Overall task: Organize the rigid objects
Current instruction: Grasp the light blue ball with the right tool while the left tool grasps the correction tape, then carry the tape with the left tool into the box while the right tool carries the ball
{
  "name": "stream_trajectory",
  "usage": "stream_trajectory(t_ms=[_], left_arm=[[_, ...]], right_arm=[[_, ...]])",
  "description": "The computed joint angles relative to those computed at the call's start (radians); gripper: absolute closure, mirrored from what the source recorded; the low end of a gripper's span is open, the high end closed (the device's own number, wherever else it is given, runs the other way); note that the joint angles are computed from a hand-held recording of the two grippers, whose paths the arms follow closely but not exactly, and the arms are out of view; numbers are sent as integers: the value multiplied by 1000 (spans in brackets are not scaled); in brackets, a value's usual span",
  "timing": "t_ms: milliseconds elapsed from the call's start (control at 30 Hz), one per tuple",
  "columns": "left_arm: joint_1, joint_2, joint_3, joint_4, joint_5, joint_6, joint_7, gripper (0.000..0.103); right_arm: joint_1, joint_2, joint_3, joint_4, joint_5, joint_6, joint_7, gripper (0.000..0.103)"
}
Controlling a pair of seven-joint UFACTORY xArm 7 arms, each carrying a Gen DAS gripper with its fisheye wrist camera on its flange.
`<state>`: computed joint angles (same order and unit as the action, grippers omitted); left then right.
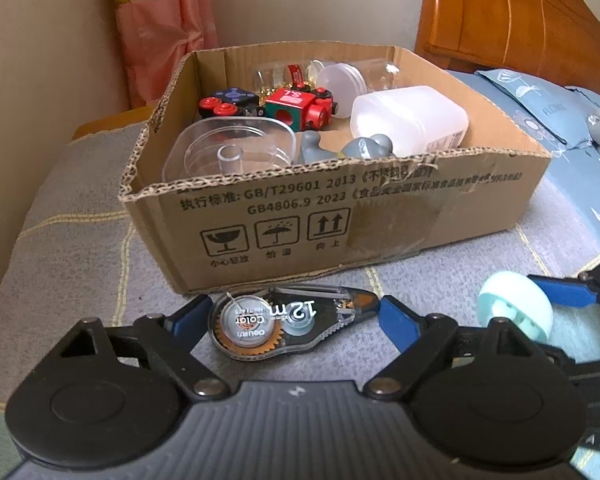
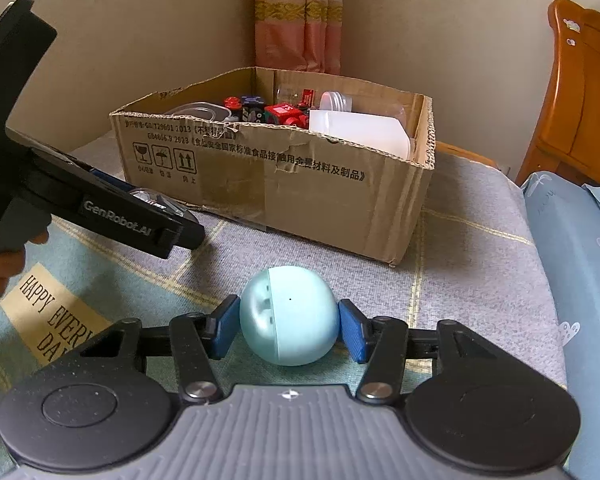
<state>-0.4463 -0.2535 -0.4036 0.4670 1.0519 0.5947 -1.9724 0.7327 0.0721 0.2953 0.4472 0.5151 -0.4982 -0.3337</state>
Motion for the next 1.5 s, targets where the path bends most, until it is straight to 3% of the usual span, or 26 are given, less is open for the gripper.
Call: stream_trajectory(t_ms=[167, 333, 500, 767, 900, 1000, 1067, 1333, 1500], left_arm=[[-17, -68, 1, -30, -72, -14, 87, 14], [-25, -159, -14, -49, -187, -26, 235, 14], [-27, -242, -22, -37, -286, -17, 406, 14], [108, -249, -36, 41, -301, -63, 619, 14], [200, -175, -54, 105, -253, -60, 660, 14], [232, -113, -36, 144, -223, -68, 670, 14], [246, -76, -24, 166, -188, -68, 659, 14], [212, -23, 55, 188, -147, -44, 620, 13], [198, -62, 51, 160, -138, -34, 622, 7]], right_arm=[[-32, -40, -1, -18, -77, 48, 51, 45], [-105, -123, -20, -67, -358, 97, 275, 45], [-145, -195, -25, -85, -481, 147, 346, 45], [-45, -281, -250, -65, -845, 201, 554, 45], [-67, -294, -240, -40, -879, 197, 571, 45], [-94, -294, -212, -21, -872, 196, 563, 45], [-78, -289, -235, -8, -892, 202, 575, 45], [-37, -275, -292, 30, -953, 222, 613, 45], [23, -258, -353, 63, -988, 243, 647, 45]])
